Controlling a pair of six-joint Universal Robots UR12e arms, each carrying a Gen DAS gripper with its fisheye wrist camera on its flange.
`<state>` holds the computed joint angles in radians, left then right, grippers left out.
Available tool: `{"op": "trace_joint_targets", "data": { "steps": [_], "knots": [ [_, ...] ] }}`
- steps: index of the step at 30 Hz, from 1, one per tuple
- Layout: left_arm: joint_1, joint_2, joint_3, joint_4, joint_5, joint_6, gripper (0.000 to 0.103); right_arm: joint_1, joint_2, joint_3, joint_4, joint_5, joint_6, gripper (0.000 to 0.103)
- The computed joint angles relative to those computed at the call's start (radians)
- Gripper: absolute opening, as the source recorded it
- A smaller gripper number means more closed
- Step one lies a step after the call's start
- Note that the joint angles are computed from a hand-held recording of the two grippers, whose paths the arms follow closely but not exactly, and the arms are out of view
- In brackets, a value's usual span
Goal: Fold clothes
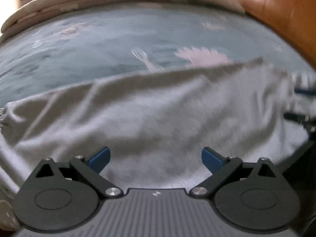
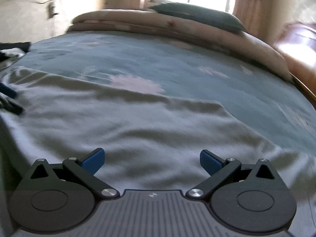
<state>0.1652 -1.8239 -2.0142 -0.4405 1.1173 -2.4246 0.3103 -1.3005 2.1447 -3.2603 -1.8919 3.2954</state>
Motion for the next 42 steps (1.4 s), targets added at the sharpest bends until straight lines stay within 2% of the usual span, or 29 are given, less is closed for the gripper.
{"op": "trace_joint_targets", "data": {
  "steps": [3,6,8,11,15,18,21,23,26,29,32,35,38,40,42],
  "knots": [
    [0.009,0.022,-0.044,0.04,0.018,-0.007,0.099,0.002,0.013,-0.018,0.03,0.057,-0.007,0.103],
    [0.031,0.04,-0.061,0.022,-0.002,-0.032,0.1,0.008,0.019,-0.022,0.081,0.088,-0.012,0.103],
    [0.031,0.045,-0.064,0.018,0.006,-0.008,0.1,0.014,0.02,-0.002,0.04,0.079,0.02,0.103],
    [0.027,0.047,-0.055,0.014,0.004,0.006,0.1,0.007,0.0,0.013,0.054,0.1,0.042,0.103],
    [0.019,0.026,-0.013,0.015,-0.1,-0.023,0.1,0.006,-0.011,0.012,0.06,0.08,0.036,0.103],
    [0.003,-0.007,0.024,0.021,-0.154,-0.056,0.1,0.002,-0.004,0.008,0.084,0.075,0.068,0.103],
    [-0.013,-0.043,0.058,-0.004,-0.178,-0.083,0.1,0.001,-0.001,0.014,0.069,0.077,0.082,0.103],
    [-0.021,-0.06,0.069,-0.005,-0.138,-0.141,0.1,0.002,0.002,0.018,0.054,0.074,0.085,0.103],
    [0.004,-0.061,0.041,0.051,-0.158,-0.173,0.1,0.003,0.007,0.023,0.03,0.072,0.084,0.103],
    [0.041,-0.044,0.016,0.063,-0.163,-0.226,0.101,0.006,0.015,0.028,-0.002,0.063,0.085,0.103],
    [0.076,-0.034,0.014,0.035,-0.172,-0.27,0.101,0.009,0.021,0.029,-0.017,0.054,0.087,0.103],
    [0.088,-0.033,0.026,0.048,-0.147,-0.309,0.101,0.011,0.024,0.032,-0.034,0.048,0.086,0.103],
    [0.099,-0.052,0.045,0.102,-0.195,-0.343,0.101,0.012,0.024,0.032,-0.034,0.046,0.087,0.103],
    [0.1,-0.074,0.068,0.099,-0.236,-0.374,0.101,0.012,0.023,0.031,-0.031,0.045,0.087,0.103],
    [0.097,-0.091,0.085,0.082,-0.24,-0.407,0.101,0.013,0.023,0.029,-0.026,0.044,0.088,0.103]
  ]
}}
